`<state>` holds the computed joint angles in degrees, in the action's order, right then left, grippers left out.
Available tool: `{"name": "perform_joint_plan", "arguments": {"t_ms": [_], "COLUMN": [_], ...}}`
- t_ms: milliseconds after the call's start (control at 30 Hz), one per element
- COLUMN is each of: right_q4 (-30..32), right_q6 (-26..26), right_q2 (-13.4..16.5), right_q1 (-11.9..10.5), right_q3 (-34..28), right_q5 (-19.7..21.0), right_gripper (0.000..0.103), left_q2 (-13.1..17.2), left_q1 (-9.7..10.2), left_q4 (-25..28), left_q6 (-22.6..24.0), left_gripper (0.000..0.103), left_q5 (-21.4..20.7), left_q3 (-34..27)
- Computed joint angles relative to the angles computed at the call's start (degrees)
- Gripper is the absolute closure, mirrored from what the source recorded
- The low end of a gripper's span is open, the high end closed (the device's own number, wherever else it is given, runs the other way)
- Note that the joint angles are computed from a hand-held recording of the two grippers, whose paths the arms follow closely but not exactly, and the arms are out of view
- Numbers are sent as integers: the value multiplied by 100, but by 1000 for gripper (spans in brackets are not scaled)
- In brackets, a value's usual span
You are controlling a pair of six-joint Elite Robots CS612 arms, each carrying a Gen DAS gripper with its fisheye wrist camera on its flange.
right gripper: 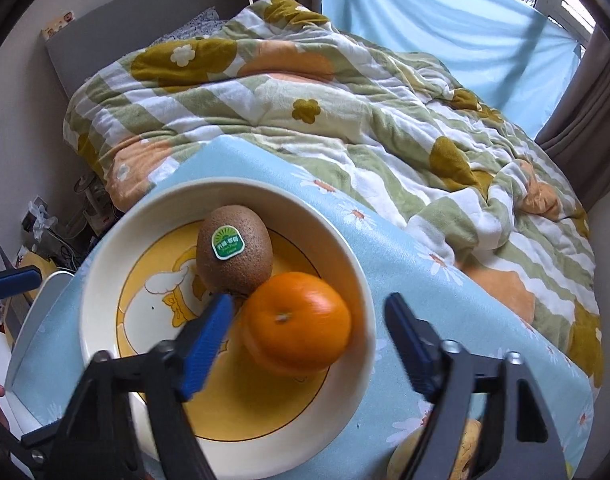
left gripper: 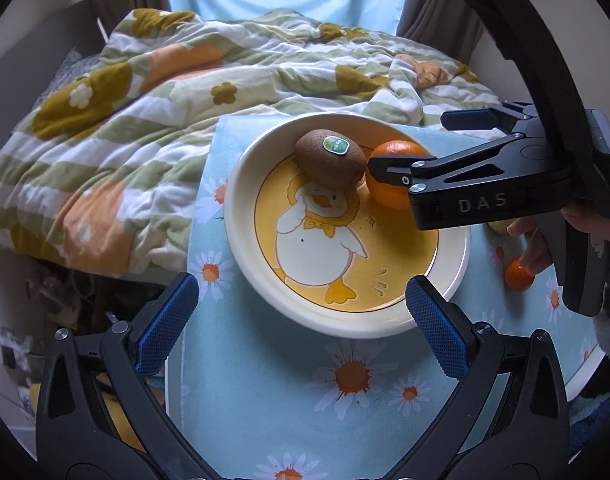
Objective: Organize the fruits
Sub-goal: 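Lower the large orange into the bowl beside the kiwi and open the right tool, then grasp a small tangerine with the left tool while the right tool grasps another tangerine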
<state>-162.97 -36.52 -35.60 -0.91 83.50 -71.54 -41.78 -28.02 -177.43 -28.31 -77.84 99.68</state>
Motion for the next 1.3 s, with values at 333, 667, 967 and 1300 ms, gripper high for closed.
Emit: {"name": "perform_joint_plan", "arguments": {"t_ms": [333, 667, 967, 1300], "right_q4": [8, -154, -606, -1222], "right_q6": [241, 654, 1372, 1714], "right_q2": [-266, -796, -1189, -1490], "right_q1": [-100, -266, -570, -1209], "right_q3": [255, 830, 1359, 1930], "right_q5": [166, 495, 392, 221], "right_gripper": [0, 0, 0, 0], "left_q2": [-179, -501, -544, -450], "left_q1": [-77, -152, -240, -601], "left_q4": [102, 97, -89, -217], "left_q6": [-144, 139, 717, 803], "left_gripper": [0, 0, 0, 0], "left_q5": [195, 445, 270, 259], "left_q3": [139, 277, 141, -133]}}
